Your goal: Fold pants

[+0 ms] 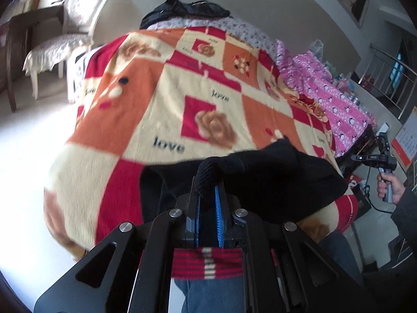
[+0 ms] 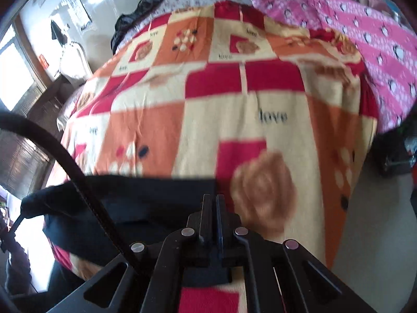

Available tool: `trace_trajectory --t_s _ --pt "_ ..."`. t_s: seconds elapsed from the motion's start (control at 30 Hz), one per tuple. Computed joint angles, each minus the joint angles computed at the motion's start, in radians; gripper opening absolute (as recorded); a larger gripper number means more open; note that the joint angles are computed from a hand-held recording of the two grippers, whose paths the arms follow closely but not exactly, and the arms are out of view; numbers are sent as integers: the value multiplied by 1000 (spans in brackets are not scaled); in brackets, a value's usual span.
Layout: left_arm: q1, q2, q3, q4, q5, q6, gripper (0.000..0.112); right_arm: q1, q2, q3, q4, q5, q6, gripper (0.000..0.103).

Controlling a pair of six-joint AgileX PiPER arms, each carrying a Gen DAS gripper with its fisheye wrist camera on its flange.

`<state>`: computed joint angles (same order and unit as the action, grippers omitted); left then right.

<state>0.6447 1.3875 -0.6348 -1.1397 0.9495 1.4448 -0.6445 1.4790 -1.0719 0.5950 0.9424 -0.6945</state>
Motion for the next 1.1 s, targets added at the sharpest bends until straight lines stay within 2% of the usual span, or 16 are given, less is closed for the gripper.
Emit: trace_trajectory --t_s 0.1,0.13,0.17,0.23,0.3,0.43,0.47,0.6,0.73,0.8,0.83,0.87,0.9,0.97,1.0,1.1 --pt "-5 15 34 -32 -31 17 8 -111 73 24 238 120 -28 9" --pt "-15 19 41 -45 -49 21 8 -123 108 26 288 148 12 23" --pt "-22 23 44 -57 -62 23 8 -114 141 17 302 158 79 44" --pt "-24 37 56 -79 -71 34 8 -85 182 26 318 141 177 49" --pt "-22 52 69 -89 -75 44 8 -48 183 36 274 106 272 49" --pt "1 90 74 -99 -56 74 8 -116 191 139 450 196 190 49" --pt "0 98 73 -104 -55 75 8 -114 189 155 455 191 193 49" --pt "5 121 54 -103 -34 52 8 -57 178 202 385 88 253 49" --pt "9 142 29 -73 -24 4 10 -41 258 247 531 11 147 49" --pt "17 140 22 -56 -14 -25 14 -25 292 265 637 -20 34 49" --pt "26 140 19 -49 -5 -35 20 -24 287 279 670 -34 -11 48" --pt "42 142 12 -37 14 -53 28 -12 267 292 682 -73 -41 35" --pt "57 146 7 -26 26 -70 34 9 240 301 680 -117 -68 28" --pt "98 154 -7 1 56 -129 61 46 184 319 650 -183 -93 14" --pt "134 170 -19 8 94 -158 65 77 146 326 612 -235 -88 12" --pt "210 205 -41 24 186 -243 67 95 72 341 573 -283 -117 11"
